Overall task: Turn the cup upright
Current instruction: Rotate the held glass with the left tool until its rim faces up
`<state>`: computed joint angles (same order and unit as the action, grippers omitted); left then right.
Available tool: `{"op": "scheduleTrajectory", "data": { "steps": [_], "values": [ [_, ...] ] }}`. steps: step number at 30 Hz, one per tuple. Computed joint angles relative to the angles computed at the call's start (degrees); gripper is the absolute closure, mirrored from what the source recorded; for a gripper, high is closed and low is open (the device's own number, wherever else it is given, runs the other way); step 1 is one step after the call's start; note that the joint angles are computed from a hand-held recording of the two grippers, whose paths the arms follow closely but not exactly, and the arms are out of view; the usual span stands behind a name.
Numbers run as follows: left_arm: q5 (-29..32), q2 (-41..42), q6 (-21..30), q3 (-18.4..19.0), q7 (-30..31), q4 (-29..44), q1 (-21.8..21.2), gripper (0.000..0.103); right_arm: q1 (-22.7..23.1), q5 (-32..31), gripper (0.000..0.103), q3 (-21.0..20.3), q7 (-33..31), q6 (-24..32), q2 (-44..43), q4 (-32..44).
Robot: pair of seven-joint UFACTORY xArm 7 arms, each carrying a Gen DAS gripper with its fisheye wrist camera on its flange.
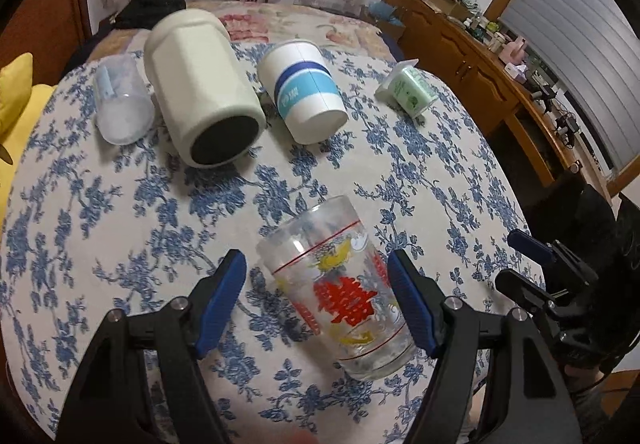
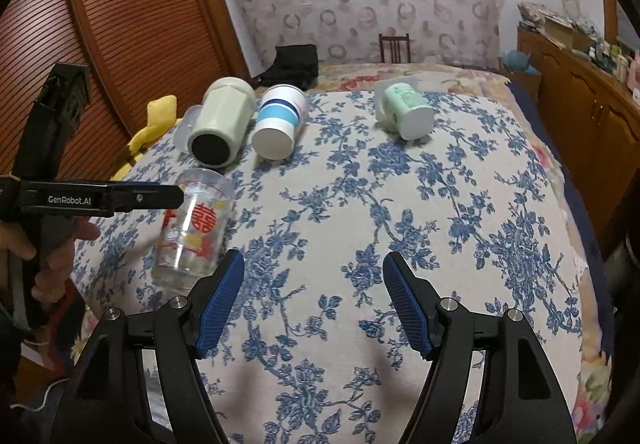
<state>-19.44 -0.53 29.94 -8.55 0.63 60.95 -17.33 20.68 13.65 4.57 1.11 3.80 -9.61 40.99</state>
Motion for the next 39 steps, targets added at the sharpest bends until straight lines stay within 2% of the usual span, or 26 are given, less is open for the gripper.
{"op": "scheduleTrajectory", "data": {
  "steps": [5, 11, 27, 35, 39],
  "values": [
    [1.0, 2.1, 1.6, -0.3, -1.0, 1.8, -0.3, 0.030, -1.8, -2.3, 0.024, 1.1, 1.9, 0.7, 0.9, 0.6],
    [-1.4, 3.8, 3.2, -0.5, 0.3, 3.7, 0.3, 0.030, -3.8, -6.3, 0.021, 2.4, 5.3, 1.1, 1.8, 1.2],
    [-10.4, 8.1, 9.1, -1.4, 2.8, 7.9, 2.1, 0.029, -2.4, -5.1, 0.021, 2.0, 4.8, 0.8, 2.0, 1.4],
    [-10.3, 8.4, 6.9, -1.7, 4.0, 7.7, 1.8, 0.032, -1.8, -3.8, 0.021, 1.3, 4.1, 0.4, 1.7, 0.9],
    [-5.2, 7.6, 3.6, -1.6, 2.9, 6.6, 0.6, 0.038, -0.9, -2.0, 0.021, 0.7, 2.7, 0.2, 1.7, 0.6]
  ]
}}
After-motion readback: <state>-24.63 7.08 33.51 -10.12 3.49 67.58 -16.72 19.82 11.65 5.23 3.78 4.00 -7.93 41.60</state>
